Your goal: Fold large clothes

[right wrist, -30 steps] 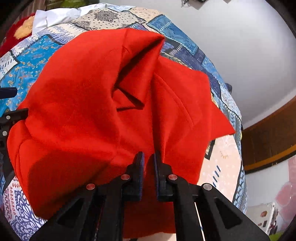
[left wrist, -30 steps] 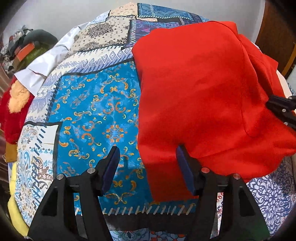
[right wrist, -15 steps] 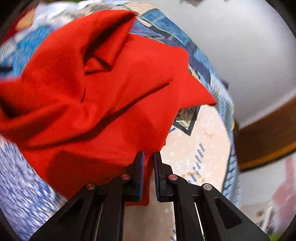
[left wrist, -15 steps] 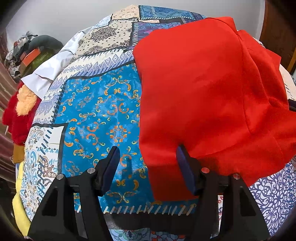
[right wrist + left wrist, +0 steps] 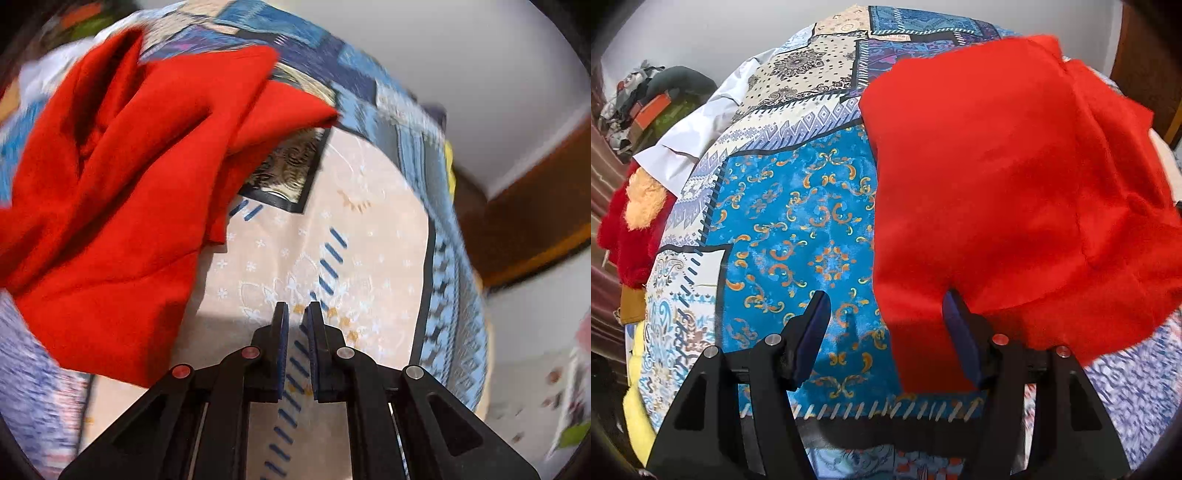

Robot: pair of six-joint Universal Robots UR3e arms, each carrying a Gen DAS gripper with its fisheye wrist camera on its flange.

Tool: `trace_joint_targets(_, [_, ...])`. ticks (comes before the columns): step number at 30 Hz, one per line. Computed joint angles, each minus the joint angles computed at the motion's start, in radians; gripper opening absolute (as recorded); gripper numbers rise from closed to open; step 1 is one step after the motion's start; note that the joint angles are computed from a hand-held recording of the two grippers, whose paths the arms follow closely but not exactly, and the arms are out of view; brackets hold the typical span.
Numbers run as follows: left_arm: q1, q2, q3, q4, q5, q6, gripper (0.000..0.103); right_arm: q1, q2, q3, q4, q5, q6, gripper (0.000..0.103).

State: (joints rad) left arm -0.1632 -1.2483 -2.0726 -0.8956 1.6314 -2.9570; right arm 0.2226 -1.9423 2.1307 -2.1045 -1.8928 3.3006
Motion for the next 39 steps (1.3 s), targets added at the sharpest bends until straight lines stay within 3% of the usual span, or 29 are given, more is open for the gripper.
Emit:
trace_joint_targets(2, [0.081, 0.069, 0.008, -0.084, -0.097, 0.052, 0.063, -0.167, -0.155, -0.003, 0.109, 0.229, -0.078, 0.005])
trace_joint_targets(5, [0.172, 0.138, 0.009, -0.145, -0.16, 0.086, 0.063, -0.284, -0.283, -0.04, 0.223, 0.444, -0.162, 0.005])
trace_joint_targets(10, [0.243, 0.168, 0.003, -0.163, -0.164, 0.11, 0.063, -0.286, -0.245, -0.113, 0.226, 0.644, -0.125, 0.005])
trace_joint_targets(15, [0.267, 0.205, 0.0, -0.262, -0.252, 0.154, 0.063, -0.068, 0.011, -0.174, 0.012, 0.554, 0.078, 0.005])
trace_joint_targets(18, [0.198, 0.242, -0.004, -0.27, -0.242, 0.167, 0.064, -0.102, 0.049, -0.134, -0.026, 0.621, 0.081, 0.005])
trace_joint_targets(20, [0.128, 0.244, 0.019, -0.269, -0.214, 0.151, 0.072, -0.116, 0.039, -0.12, 0.011, 0.636, 0.062, 0.005])
trace_joint_targets(24, [0.055, 0.26, 0.068, -0.308, -0.263, 0.138, 0.09, -0.05, -0.007, -0.138, 0.11, 0.453, 0.02, 0.005])
trace_joint_targets(26, [-0.04, 0.221, 0.075, -0.244, -0.216, 0.075, 0.099, -0.03, -0.057, -0.135, 0.163, 0.376, 0.0, 0.005])
trace_joint_targets(29, [-0.194, 0.109, 0.096, -0.141, -0.105, 0.0, 0.1, -0.062, -0.156, -0.114, 0.259, 0.36, -0.05, 0.005])
trace_joint_targets(33, [-0.311, -0.069, 0.158, -0.067, -0.04, -0.053, 0.1, -0.207, -0.32, -0.059, 0.381, 0.44, -0.138, 0.005])
trace_joint_targets(34, [-0.344, -0.123, 0.177, -0.037, -0.014, -0.059, 0.096, -0.25, -0.356, -0.042, 0.406, 0.468, -0.162, 0.005])
trace_joint_targets(36, [-0.38, -0.185, 0.203, 0.004, 0.024, -0.053, 0.061, -0.291, -0.373, -0.025, 0.415, 0.492, -0.179, 0.005])
trace_joint_targets(38, [-0.358, -0.221, 0.262, -0.055, -0.032, -0.048, 0.021, -0.303, -0.37, -0.011, 0.396, 0.507, -0.187, 0.005])
trace_joint_targets(39, [-0.357, -0.232, 0.292, -0.066, -0.023, -0.078, 0.012, -0.3, -0.362, -0.002, 0.379, 0.51, -0.185, 0.005])
